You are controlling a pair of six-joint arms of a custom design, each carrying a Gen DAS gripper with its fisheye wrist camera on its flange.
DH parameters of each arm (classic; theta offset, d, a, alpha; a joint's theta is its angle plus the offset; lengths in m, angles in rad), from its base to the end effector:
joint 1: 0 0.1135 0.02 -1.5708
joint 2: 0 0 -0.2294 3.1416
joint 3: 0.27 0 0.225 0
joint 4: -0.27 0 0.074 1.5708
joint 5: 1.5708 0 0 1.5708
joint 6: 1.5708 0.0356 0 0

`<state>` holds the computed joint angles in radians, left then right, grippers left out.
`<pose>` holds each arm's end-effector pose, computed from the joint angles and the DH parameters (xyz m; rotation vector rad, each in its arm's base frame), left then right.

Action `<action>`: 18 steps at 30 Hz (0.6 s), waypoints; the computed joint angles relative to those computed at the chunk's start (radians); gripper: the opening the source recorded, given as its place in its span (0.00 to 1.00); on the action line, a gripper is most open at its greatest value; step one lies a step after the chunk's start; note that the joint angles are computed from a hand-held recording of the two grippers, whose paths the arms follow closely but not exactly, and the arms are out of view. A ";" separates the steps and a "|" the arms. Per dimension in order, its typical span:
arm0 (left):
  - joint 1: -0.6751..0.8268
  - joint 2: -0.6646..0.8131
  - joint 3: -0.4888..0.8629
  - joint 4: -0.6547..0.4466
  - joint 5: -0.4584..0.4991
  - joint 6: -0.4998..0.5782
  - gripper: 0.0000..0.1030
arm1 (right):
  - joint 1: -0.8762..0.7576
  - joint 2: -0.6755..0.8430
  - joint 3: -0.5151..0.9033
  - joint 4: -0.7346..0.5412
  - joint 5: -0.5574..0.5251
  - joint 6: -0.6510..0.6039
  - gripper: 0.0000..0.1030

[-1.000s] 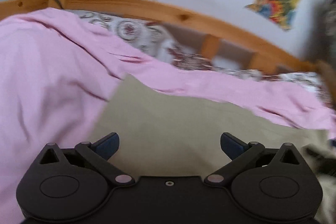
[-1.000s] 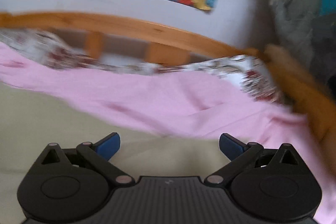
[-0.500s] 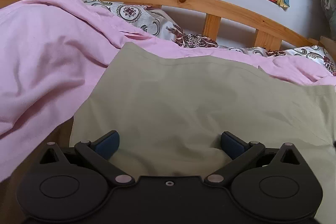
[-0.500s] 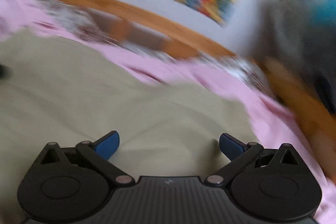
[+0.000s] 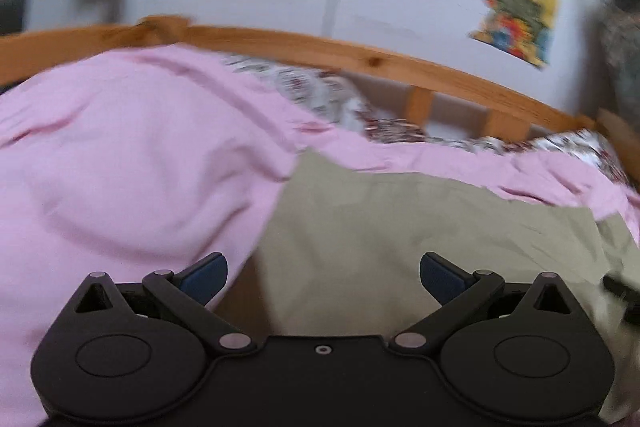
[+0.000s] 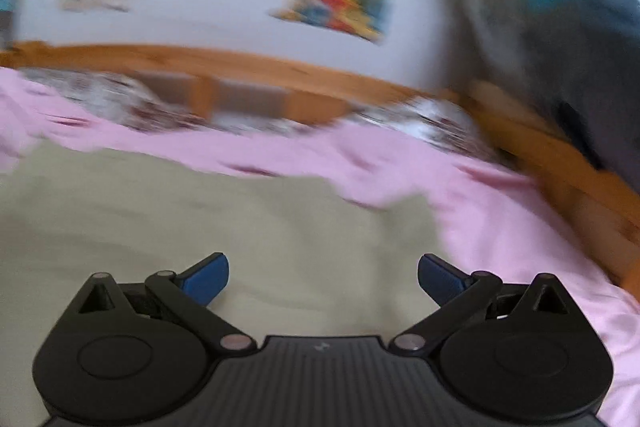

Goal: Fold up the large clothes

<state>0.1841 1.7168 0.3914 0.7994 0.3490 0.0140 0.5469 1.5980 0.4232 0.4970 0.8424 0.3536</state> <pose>0.2551 0.0351 0.0907 0.0334 2.0709 -0.2442 0.2200 0.1028 0.1046 0.2313 2.0092 -0.3857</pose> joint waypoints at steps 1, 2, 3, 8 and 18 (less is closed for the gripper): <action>0.027 -0.038 -0.023 -0.038 0.002 -0.027 0.99 | 0.041 0.026 0.018 0.013 -0.004 -0.004 1.00; 0.057 -0.069 -0.039 -0.080 0.011 -0.049 0.99 | 0.072 0.064 0.035 0.040 -0.008 -0.025 1.00; 0.085 -0.092 -0.050 -0.124 0.024 -0.062 0.99 | 0.100 0.113 0.063 0.050 0.001 -0.045 1.00; 0.220 -0.116 -0.076 -0.287 0.120 -0.001 0.99 | 0.125 0.306 0.117 0.137 0.040 -0.046 1.00; 0.149 0.083 -0.060 -0.114 0.204 -0.097 0.99 | 0.117 0.348 0.118 0.149 0.008 -0.009 1.00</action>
